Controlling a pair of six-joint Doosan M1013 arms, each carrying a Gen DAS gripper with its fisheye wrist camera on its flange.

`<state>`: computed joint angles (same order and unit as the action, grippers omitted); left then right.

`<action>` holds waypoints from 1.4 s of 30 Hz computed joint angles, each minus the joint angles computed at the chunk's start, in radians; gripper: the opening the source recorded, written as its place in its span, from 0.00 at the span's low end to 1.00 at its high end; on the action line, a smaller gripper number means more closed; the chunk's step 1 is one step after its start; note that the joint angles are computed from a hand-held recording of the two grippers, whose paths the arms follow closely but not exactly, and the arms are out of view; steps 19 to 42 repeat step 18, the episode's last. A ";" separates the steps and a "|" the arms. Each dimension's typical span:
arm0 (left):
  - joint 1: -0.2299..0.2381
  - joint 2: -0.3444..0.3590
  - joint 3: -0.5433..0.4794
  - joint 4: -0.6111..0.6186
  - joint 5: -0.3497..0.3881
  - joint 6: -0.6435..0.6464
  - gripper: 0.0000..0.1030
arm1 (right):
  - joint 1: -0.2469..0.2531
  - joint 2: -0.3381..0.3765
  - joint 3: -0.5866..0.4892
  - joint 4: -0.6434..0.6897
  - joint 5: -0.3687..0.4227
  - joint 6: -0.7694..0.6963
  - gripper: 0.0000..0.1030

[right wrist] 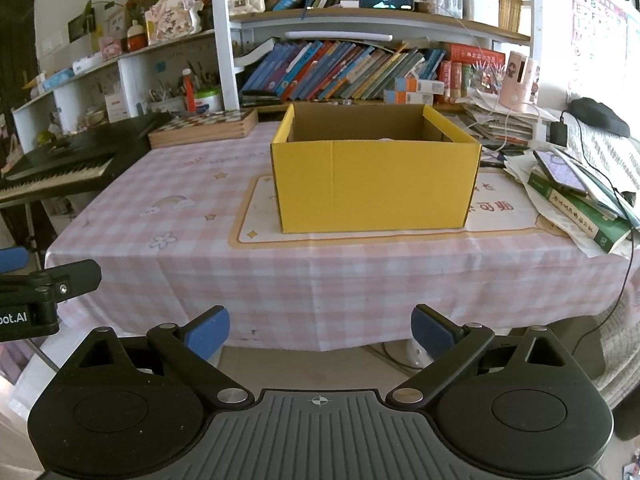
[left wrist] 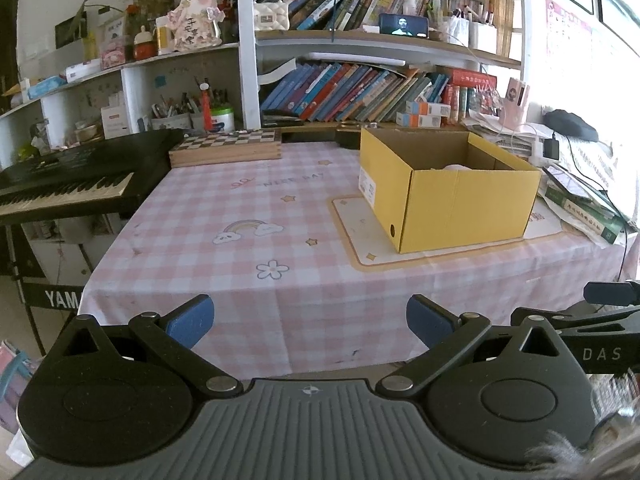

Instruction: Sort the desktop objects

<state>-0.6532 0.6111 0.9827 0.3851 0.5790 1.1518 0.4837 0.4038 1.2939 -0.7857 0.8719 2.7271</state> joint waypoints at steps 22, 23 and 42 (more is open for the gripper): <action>0.000 0.011 -0.017 -0.003 0.012 0.008 1.00 | -0.010 0.007 -0.010 0.045 -0.009 -0.035 0.96; 0.000 0.011 -0.017 -0.003 0.012 0.008 1.00 | -0.010 0.007 -0.010 0.045 -0.009 -0.035 0.96; 0.000 0.011 -0.017 -0.003 0.012 0.008 1.00 | -0.010 0.007 -0.010 0.045 -0.009 -0.035 0.96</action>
